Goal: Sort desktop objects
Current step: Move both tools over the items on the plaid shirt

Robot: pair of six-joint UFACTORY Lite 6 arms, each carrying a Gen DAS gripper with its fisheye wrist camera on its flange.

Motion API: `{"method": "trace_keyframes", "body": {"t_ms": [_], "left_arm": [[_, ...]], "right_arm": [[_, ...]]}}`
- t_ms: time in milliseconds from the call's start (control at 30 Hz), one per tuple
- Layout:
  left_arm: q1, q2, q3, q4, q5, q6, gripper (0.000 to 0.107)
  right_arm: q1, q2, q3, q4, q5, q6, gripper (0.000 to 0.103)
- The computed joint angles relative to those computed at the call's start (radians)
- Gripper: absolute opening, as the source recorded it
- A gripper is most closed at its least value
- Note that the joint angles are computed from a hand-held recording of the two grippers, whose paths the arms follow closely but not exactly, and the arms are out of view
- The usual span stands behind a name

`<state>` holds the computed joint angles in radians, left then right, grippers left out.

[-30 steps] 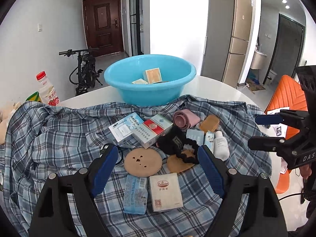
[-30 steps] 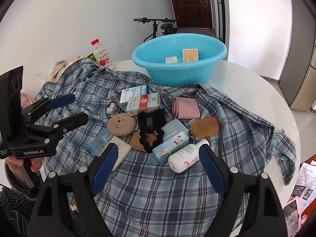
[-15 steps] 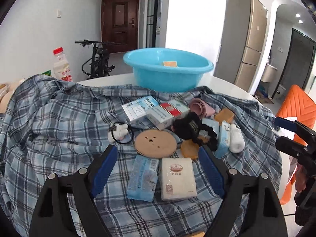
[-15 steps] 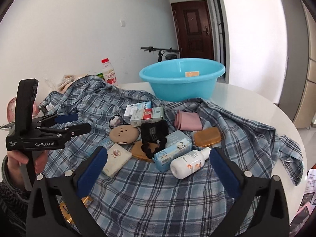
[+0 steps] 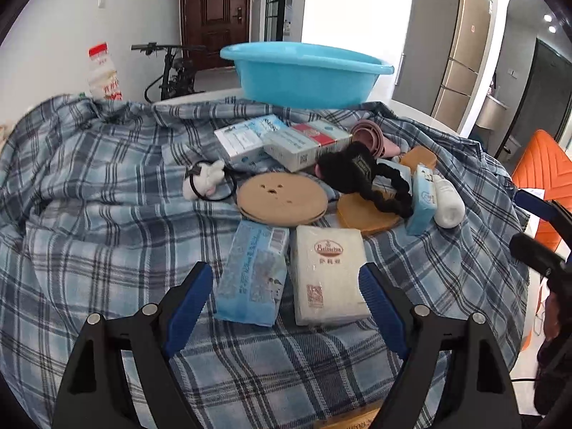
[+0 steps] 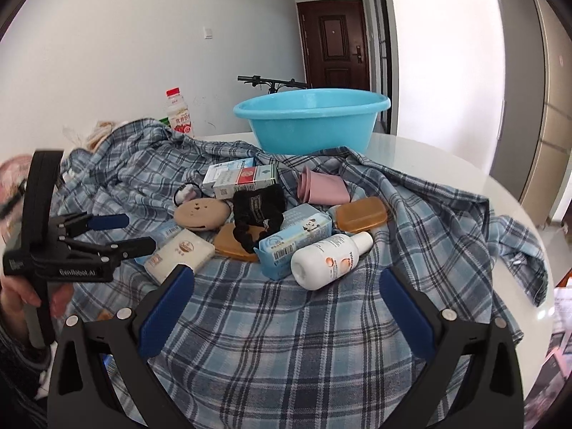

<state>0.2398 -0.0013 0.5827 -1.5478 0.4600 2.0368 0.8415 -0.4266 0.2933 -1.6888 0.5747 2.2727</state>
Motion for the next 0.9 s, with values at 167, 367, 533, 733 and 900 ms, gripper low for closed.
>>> {"method": "trace_keyframes", "body": {"t_ms": [167,367,533,733,900], "left_arm": [[0.003,-0.051,-0.073,-0.142,-0.010,0.164,0.086],[-0.016,-0.056,-0.065,0.064,-0.037,-0.034,0.086],[0.010,-0.114,-0.115,0.082,0.040,-0.048,0.086],[-0.091,-0.091,-0.114,0.032,0.025,-0.039,0.086],[-0.164,-0.053,-0.096,-0.013,-0.024,-0.026,0.086]], "right_arm": [[0.134,0.179,0.064,0.023,0.115,0.050,0.103],[0.258,0.355,0.135,0.008,0.192,0.198,0.103],[0.228,0.379,0.118,-0.110,0.068,0.330,0.103],[0.202,0.318,0.059,-0.065,0.076,0.295,0.103],[0.171,0.284,0.032,-0.055,0.060,0.285,0.103]]}}
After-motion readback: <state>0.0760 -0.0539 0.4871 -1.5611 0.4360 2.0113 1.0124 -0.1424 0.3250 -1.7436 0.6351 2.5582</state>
